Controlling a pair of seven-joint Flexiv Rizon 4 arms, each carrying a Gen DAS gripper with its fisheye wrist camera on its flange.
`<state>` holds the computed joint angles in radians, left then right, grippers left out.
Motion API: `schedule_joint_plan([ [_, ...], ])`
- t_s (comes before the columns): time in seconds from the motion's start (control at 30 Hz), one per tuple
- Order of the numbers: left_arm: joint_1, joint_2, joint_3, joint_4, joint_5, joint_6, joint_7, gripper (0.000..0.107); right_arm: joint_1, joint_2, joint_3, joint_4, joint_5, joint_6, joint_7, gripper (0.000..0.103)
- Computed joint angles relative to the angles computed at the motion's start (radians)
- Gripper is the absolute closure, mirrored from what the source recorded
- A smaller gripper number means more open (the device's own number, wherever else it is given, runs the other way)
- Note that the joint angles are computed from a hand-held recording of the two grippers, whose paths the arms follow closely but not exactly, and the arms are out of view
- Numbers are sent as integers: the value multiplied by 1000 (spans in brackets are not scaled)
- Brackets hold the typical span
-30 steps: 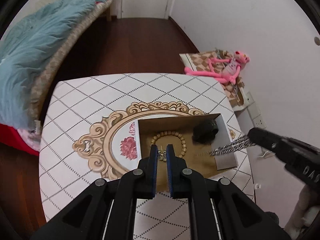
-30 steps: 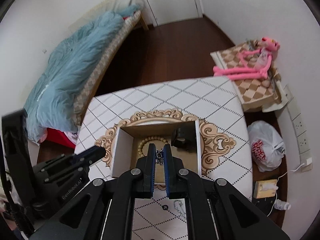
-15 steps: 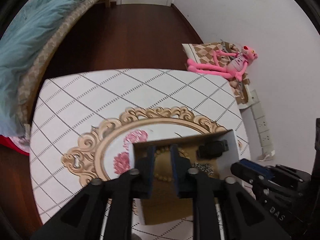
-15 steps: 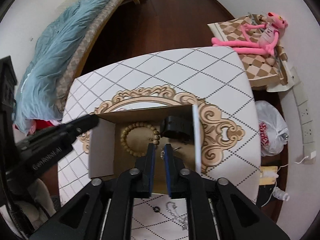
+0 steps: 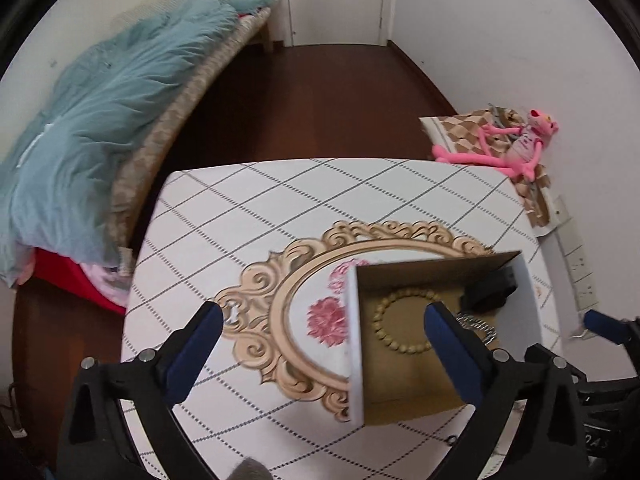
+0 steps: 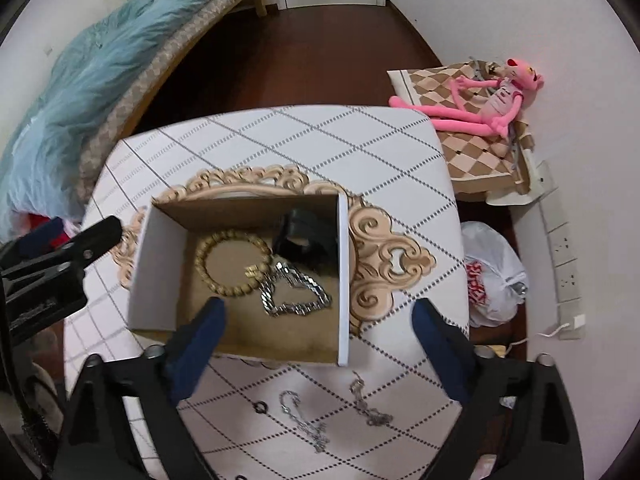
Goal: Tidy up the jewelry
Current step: 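Carry the silver chain into the box and open the right tool, then withdraw the right tool from the box toward the remaining jewelry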
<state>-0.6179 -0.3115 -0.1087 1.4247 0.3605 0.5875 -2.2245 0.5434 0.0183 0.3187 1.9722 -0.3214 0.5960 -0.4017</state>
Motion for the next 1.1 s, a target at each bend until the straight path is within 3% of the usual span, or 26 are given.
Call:
schedule_joint_plan([
  [0.33,-10,47,-18,80,3,16,-43,4,25,6,18,25,-55,-44,74,2],
  [0.7,-39,111,-40,64,102,-90,-126,4,32,68,41,42,-93,-65,121,2],
  [1.1,-37,233,-103,97,179,-113,-212,4,52,181,112,20,-223,-211,221,2],
])
